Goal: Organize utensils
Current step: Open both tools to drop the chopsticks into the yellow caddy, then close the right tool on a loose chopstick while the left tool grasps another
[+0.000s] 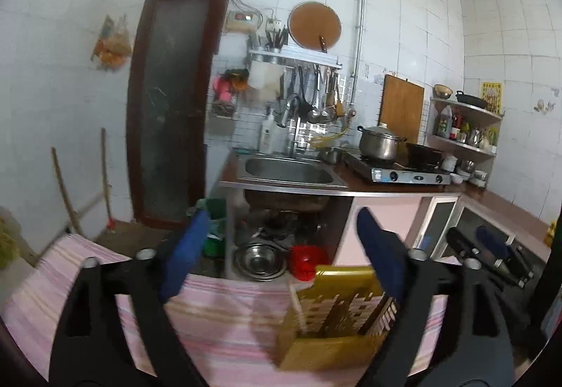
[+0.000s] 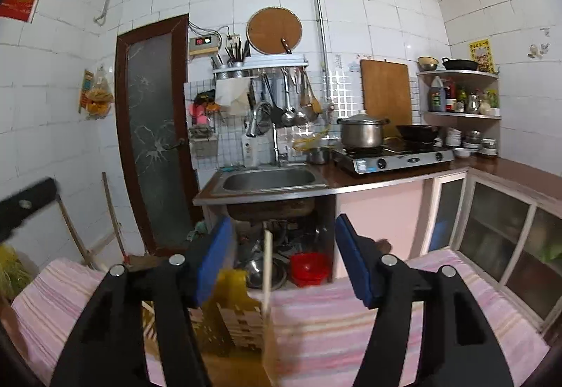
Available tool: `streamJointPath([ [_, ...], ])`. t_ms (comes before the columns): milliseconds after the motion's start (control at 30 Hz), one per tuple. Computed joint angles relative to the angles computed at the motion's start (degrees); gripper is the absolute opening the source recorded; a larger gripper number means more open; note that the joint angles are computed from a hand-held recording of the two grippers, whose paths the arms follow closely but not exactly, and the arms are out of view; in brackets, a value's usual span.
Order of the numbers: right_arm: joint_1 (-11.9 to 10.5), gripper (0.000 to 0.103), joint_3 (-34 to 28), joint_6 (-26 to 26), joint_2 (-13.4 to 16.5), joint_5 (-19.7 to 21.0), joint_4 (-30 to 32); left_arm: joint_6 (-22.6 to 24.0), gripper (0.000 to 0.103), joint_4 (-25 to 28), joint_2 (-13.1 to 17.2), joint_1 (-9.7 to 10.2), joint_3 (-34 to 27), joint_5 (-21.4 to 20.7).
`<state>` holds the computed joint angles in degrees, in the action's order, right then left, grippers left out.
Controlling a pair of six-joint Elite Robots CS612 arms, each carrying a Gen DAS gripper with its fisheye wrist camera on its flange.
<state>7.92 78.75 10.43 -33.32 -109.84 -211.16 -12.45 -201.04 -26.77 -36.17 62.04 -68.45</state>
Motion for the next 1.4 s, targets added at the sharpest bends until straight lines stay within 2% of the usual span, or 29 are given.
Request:
streamJointPath([
  [67,0.1,0.073,3.2,0.9,-2.0,-0.3,0.5,0.8,0.098,-2.6,-2.7,-0.50,5.4,2.7],
  [167,0.8,0.085,6.9,1.4,-3.7,-1.6,0.1,0.5,0.098,-3.8,-5.7,-0.75,11.6,3.9],
  [367,2.3,0.091,12.5,0.9,-5.6,-2.6,0.2,-0.7,0.098,-4.8,-8.4,-1.24,19.7,7.3],
  [467,2.9,0.091,14.8,1.6,-6.0,-2.2,0.6,-3.1,0.098,-2.8,-8.7,-1.13,21.9,7.5],
  [567,3.6,0.091,16.1,2.0,-5.8,-3.2,0.9,-5.4,0.098,-0.6,-8.8,-0.73,23.5,5.7],
  [733,4.7,0.091,17.2,3.6,-4.8,-5.5,1.5,-6.9,0.098,2.8,-8.2,-0.84,24.5,7.4],
  [867,4.8,0.091,17.9,6.4,-4.2,-4.5,2.4,-10.3,0.098,4.9,-8.0,-0.45,25.9,6.2],
  [1133,5.2,0.091,17.0,7.5,-2.2,-3.8,5.1,-12.3,0.098,7.6,-6.8,-0.60,25.9,7.1],
  [1400,5.1,0.091,15.4,9.5,-1.5,-3.3,12.7,-12.5,0.098,16.3,-5.3,-0.35,23.2,4.4],
])
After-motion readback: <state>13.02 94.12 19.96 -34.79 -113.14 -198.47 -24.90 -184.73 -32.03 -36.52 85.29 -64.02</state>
